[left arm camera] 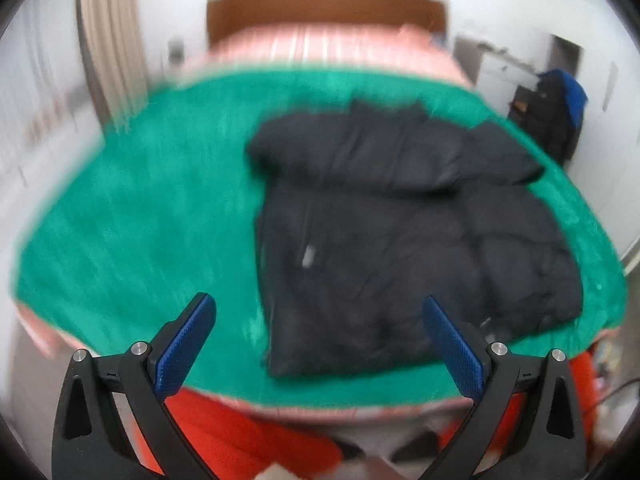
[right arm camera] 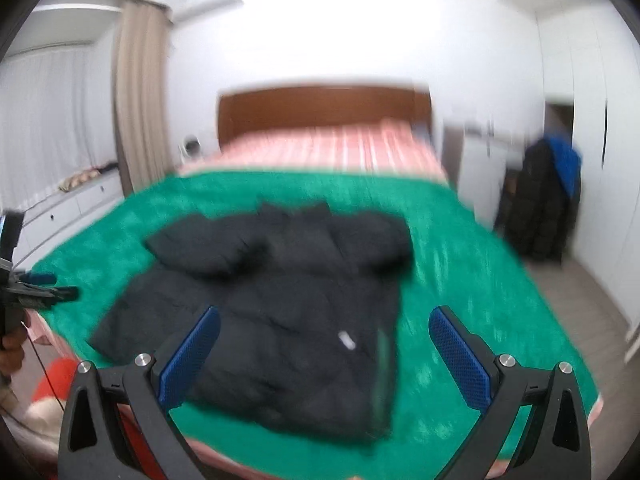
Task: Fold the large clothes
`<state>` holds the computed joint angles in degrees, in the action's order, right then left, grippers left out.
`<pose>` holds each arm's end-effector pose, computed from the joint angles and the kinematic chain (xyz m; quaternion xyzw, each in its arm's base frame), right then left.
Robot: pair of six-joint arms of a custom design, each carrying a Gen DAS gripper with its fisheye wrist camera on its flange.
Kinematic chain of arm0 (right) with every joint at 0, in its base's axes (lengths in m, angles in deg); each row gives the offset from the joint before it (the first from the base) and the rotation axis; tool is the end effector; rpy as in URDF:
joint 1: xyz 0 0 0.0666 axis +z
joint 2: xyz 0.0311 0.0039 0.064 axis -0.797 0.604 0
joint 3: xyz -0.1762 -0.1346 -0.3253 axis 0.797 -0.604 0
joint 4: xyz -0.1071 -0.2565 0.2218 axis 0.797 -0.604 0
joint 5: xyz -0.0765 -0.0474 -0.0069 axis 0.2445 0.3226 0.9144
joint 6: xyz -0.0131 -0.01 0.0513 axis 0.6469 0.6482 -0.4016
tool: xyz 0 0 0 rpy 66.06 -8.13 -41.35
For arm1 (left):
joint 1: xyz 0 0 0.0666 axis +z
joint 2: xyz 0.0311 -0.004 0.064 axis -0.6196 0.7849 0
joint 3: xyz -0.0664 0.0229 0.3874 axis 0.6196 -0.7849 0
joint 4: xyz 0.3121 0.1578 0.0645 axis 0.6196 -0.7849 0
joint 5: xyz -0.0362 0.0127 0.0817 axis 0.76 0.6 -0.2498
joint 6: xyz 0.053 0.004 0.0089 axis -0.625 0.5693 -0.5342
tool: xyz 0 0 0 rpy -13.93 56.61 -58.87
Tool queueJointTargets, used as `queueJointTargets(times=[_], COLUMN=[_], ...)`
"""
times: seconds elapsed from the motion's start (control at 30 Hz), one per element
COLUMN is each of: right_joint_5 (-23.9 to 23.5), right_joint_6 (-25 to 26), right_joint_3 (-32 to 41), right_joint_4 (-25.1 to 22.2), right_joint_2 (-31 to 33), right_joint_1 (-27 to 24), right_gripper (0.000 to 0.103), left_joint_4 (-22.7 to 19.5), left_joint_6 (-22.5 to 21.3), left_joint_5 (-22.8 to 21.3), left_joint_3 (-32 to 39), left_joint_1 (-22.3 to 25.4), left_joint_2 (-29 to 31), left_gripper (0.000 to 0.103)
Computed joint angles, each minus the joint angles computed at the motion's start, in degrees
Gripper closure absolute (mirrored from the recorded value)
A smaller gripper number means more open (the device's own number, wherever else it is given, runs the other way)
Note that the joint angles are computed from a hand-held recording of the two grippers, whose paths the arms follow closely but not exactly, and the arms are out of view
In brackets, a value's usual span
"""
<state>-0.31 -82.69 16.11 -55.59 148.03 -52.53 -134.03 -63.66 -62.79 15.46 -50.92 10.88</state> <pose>0.4689 0.0066 0.5147 -0.0461 0.8695 0.0512 0.4890 0.4483 -0.0969 0.5214 -0.0628 0.9475 -0.0319 0.3120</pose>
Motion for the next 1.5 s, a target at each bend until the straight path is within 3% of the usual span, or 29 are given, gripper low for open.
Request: queueJointTargets(times=[0.13,0.2,0.3,0.33,0.37,0.4,0.43,0.47,0.53,0.6,0.77,0.87,0.97,1.0,1.03,1.07,1.1,1.13,1.2,1.33,1.43,1.5], right_joint_5=[-10.7,-16.2,-16.3,-16.8,-17.7,-19.1,-19.7,-18.4,-14.7,-13.4,-12.2,-10.3,-9.1,-9.0,-8.6,-7.7,-7.5,-7.3,-7.1,-6.8,-6.7,-7.4], right_joint_6=[-2.9,-4.4,-6.1,-6.3,-6.5,-5.9,-4.8,-3.8,-1.4,-0.2,1.9,0.1,-2.2,-2.6,-2.9,-3.3,-3.7,-4.6,-5.7,-6.8,-6.3,-5.8], right_joint_3=[6.0,6.9,7.6,8.1,8.7,9.4,10.2,11.0,12.1,11.8,6.4,0.9,-1.5,-1.8,-1.9,-2.1,-2.4,-3.1,-3.9,-5.7,-6.0,-7.4], right_joint_4=[-14.0,-16.3,-17.0,-17.7,-18.1,-18.5,-19.4,-20.5,-22.1,-23.1,-23.4,-20.4,-17.1,-16.8,-16.8,-17.0,-16.6,-15.6,-14.1,-11.9,-10.6,-10.1], right_joint_2=[10.5,14.5,18.1,18.8,19.5,19.6,19.8,19.5,18.4,16.6,12.1,12.3,11.5,11.0,10.6,9.9,9.6,8.6,7.2,4.3,3.3,1.8], right_joint_1=[-6.6,-8.0,-8.1,-8.0,-8.0,-7.9,-7.7,-7.2,-6.4,-6.1,-6.2,-5.5,-5.0,-5.1,-5.2,-5.6,-5.9,-6.3,-7.1,-6.1,-4.1,-3.4], right_gripper=[0.000,0.000,0.001,0.010,0.025,0.035,0.062,0.072,0.080,0.082,0.082,0.081,0.077,0.073,0.061,0.040,0.031,0.025,0.025,0.025,0.025,0.025], left_joint_4=[0.4,1.7,2.3,2.8,3.0,2.8,2.1,1.7,1.4,0.8,1.1,3.2,1.1,-0.3,-2.3,-3.1,-2.8,-2.5,0.4,8.9,9.4,6.6], left_joint_6=[-0.2,-1.4,-1.9,-2.7,-2.9,-3.1,-3.1,-2.4,-2.5,-2.6,-5.1,-6.6,-9.7,-10.6,-11.1,-12.0,-14.0,-15.8,-21.1,-34.0,-38.5,-38.8], left_joint_5=[13.1,16.7,14.1,13.3,12.6,12.3,14.4,13.8,12.1,10.9,6.8,-0.2,-6.6,-7.8,-9.1,-10.2,-10.5,-10.5,-11.4,-10.1,-11.6,-14.0], left_joint_3=[-4.6,-5.8,-5.8,-6.0,-6.1,-6.0,-5.6,-5.4,-5.3,-5.4,-11.0,-14.6,-13.0,-12.1,-10.4,-8.7,-6.6,-4.4,-0.3,7.4,16.0,24.9], left_joint_1=[7.3,8.2,7.2,6.5,6.1,5.7,5.6,5.3,4.4,3.6,2.2,-0.8,-3.6,-4.2,-5.0,-5.6,-6.1,-6.5,-8.3,-11.6,-13.1,-12.4], left_joint_2=[4.1,5.6,7.0,6.9,6.8,6.9,6.9,6.6,5.6,4.0,0.3,0.3,0.8,0.6,0.6,0.1,-0.4,-0.4,-0.2,5.9,16.1,25.3], left_gripper=[0.001,0.001,0.001,0.002,0.022,0.056,0.069,0.081,0.087,0.088,0.087,0.085,0.076,0.070,0.066,0.055,0.041,0.033,0.011,0.003,0.003,0.003])
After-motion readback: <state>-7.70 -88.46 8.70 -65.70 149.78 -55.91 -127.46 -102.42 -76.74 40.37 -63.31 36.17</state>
